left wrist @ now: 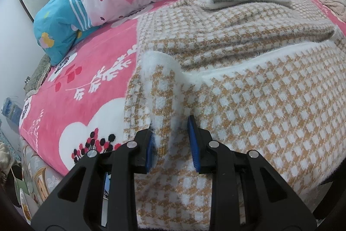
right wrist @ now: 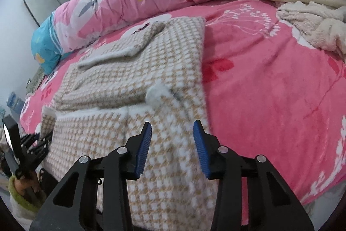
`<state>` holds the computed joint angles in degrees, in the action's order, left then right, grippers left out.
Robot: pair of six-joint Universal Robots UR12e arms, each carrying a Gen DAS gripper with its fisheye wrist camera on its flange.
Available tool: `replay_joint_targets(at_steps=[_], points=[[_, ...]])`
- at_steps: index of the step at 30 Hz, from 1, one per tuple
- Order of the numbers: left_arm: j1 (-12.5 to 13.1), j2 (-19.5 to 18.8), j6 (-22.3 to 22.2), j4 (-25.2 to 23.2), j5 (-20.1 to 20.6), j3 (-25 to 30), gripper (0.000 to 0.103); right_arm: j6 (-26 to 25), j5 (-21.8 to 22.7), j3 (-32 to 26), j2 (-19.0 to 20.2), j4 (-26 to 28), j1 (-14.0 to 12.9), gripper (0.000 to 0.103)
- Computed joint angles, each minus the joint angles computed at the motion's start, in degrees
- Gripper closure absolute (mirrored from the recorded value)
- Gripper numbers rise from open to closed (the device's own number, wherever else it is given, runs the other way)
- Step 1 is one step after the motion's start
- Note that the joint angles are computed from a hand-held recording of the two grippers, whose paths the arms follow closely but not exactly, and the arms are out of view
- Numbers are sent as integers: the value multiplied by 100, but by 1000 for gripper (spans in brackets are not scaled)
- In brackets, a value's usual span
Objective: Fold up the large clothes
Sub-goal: 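Grasp the coat side edge with the left tool while the right tool grasps it nearby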
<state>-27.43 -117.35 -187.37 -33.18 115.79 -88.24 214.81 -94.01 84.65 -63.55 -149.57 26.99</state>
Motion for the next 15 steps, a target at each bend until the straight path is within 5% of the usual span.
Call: replay_joint_targets(at_steps=[6, 15], points=[[31, -1, -66, 15, -89, -15, 77, -5, 192, -250, 218, 290, -48, 62], [32, -1, -57, 22, -87, -19, 77, -110, 829, 32, -30, 449, -36, 61]])
